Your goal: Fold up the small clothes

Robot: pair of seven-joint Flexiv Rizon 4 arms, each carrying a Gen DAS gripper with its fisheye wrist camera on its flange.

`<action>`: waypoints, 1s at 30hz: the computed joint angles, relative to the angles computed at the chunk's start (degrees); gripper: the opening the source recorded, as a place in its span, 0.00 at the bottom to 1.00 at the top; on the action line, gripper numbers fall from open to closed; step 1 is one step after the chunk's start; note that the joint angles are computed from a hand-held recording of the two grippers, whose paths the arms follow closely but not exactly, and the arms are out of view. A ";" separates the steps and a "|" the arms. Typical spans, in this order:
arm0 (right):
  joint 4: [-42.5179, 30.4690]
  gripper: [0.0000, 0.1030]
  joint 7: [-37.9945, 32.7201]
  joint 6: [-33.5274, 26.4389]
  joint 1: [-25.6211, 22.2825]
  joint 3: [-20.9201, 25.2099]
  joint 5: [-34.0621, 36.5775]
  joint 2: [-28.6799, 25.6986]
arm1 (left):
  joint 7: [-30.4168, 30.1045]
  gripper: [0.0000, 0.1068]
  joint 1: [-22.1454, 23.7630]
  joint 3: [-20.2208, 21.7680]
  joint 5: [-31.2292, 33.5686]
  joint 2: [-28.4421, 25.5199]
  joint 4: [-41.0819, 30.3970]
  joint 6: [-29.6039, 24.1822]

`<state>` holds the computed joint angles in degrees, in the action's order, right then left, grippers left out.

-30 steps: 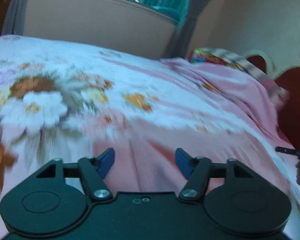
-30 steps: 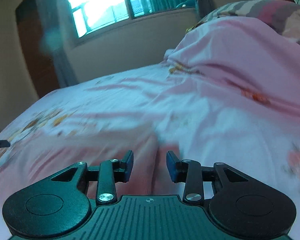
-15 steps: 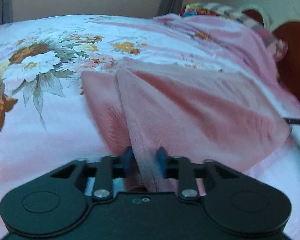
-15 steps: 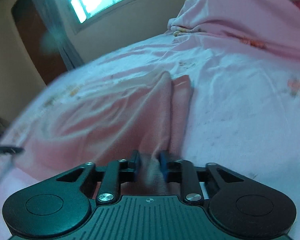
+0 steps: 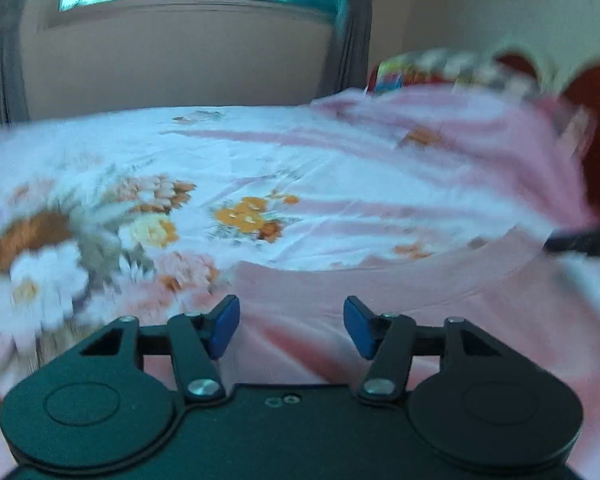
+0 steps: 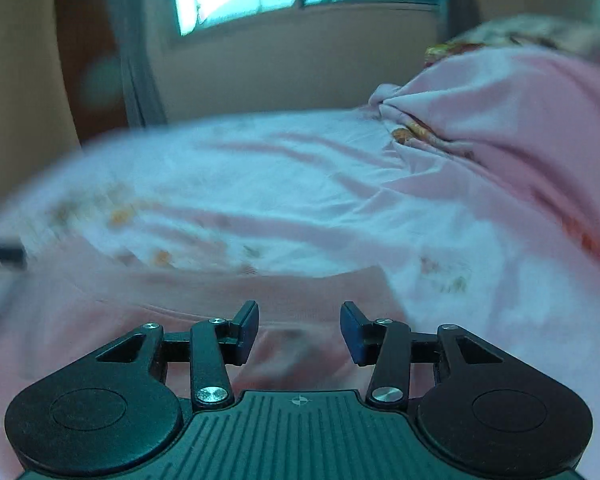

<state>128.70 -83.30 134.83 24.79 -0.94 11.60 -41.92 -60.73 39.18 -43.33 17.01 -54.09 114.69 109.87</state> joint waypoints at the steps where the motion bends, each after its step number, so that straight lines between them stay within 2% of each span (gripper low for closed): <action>1: -1.25 0.44 -1.13 -2.82 2.40 -2.92 0.36 -0.49 | 0.52 0.50 -1.96 1.53 -1.00 0.39 -1.73 -2.01; 2: -1.71 0.44 -0.07 -4.21 3.20 -5.05 -1.56 -1.38 | 1.43 0.50 -3.29 2.31 -2.66 0.36 -3.09 -4.21; 3: -2.54 0.44 0.46 -7.66 2.54 -5.32 -2.97 -1.56 | 2.26 0.51 -3.47 2.12 -3.11 -0.22 -4.21 -6.96; 4: -3.34 0.44 0.27 -10.32 0.48 -3.73 -4.15 -1.99 | 3.67 0.50 -5.26 3.80 -4.37 0.31 -5.14 -9.51; 5: -4.20 0.44 -1.46 -10.14 -0.95 -2.19 -4.01 -2.88 | 5.08 0.49 -7.27 5.90 -4.50 0.33 -5.71 -9.05; 6: -4.18 0.36 -2.07 -9.30 -0.78 -2.35 -4.25 -3.51 | 6.26 0.47 -8.26 6.87 -4.55 0.00 -5.88 -7.87; 7: -4.19 0.17 -2.07 -8.60 -1.66 -1.59 -5.30 -3.96 | 7.22 0.38 -8.59 7.05 -4.57 -0.52 -5.62 -6.30; 8: -4.12 0.10 -1.37 -7.51 -1.88 -1.52 -6.26 -4.48 | 7.96 0.29 -7.99 6.32 -4.49 -1.47 -5.20 -4.44; 9: -4.53 0.06 -2.49 -7.00 -0.50 -2.26 -4.45 -4.98 | 7.85 0.10 -7.74 6.05 -4.58 -2.09 -4.86 -2.40; 10: -4.80 0.05 -3.12 -5.90 1.51 -3.64 -2.41 -5.59 | 7.64 0.05 -6.52 4.89 -3.83 -3.14 -4.41 -0.63; 12: -5.10 0.05 -3.49 -2.06 3.34 -4.17 0.89 -6.68 | 8.23 0.04 -3.05 1.31 0.13 -6.09 -3.88 1.99; 14: -4.76 0.05 -4.45 5.02 4.00 -3.44 3.32 -7.79 | 8.22 0.04 0.18 -1.98 4.75 -9.41 -3.33 5.70; 15: -4.66 0.05 -3.77 9.66 2.63 -1.79 3.49 -8.56 | 5.97 0.04 2.13 -3.86 8.64 -11.70 -3.64 7.37; 16: -4.58 0.05 -2.76 14.40 1.14 -0.33 3.05 -9.53 | 6.13 0.04 2.49 -4.72 8.80 -12.98 -3.50 9.83; 17: -5.23 0.05 -2.84 15.85 1.24 -0.18 4.86 -10.11 | 6.96 0.04 1.24 -4.16 6.94 -13.34 -3.44 13.34; 18: -6.30 0.05 -3.46 14.16 2.49 -1.01 7.94 -10.33 | 4.07 0.05 -0.30 -2.17 7.36 -12.40 -4.45 13.82; 19: -7.55 0.05 -4.39 9.56 4.00 -2.31 10.84 -10.16 | 3.09 0.05 -3.09 1.02 4.04 -10.13 -4.77 12.83; 20: -8.68 0.05 -4.91 3.69 5.97 -4.35 13.39 -10.22 | 2.55 0.05 -6.09 4.47 0.87 -7.66 -5.18 10.51; 21: -9.33 0.05 -5.11 1.55 6.34 -4.65 14.38 -10.32 | 1.99 0.08 -8.06 6.65 -0.96 -6.12 -5.63 7.61; 23: -8.96 0.05 -4.18 1.09 6.24 -4.47 14.10 -9.88 | 0.53 0.19 -11.12 10.16 -2.13 -3.84 -5.93 7.32; 24: -8.37 0.05 -3.77 -0.09 5.72 -4.19 13.03 -9.06 | -0.24 0.29 -11.80 11.19 -2.07 -2.99 -5.88 7.47; 25: -7.57 0.05 -3.19 -0.23 4.68 -3.55 11.45 -8.30 | -0.90 0.44 -11.53 11.35 -1.08 -2.50 -5.63 7.92; 26: -6.74 0.05 -2.86 2.03 4.15 -3.19 10.89 -8.09 | -1.91 0.50 -11.53 12.06 -0.23 -1.80 -4.76 10.06; 27: -5.98 0.05 -2.63 4.75 3.99 -2.93 11.10 -8.11 | -2.91 0.55 -10.33 11.57 1.76 -1.78 -3.80 12.24; 28: -5.09 0.05 -2.21 7.53 3.48 -2.32 11.09 -7.91 | -3.94 0.55 -9.49 11.23 3.23 -1.63 -3.01 13.37; 30: -3.41 0.05 0.17 11.12 -0.27 0.55 6.68 -7.51 | -6.20 0.55 -8.74 11.38 7.10 -1.70 -2.60 15.30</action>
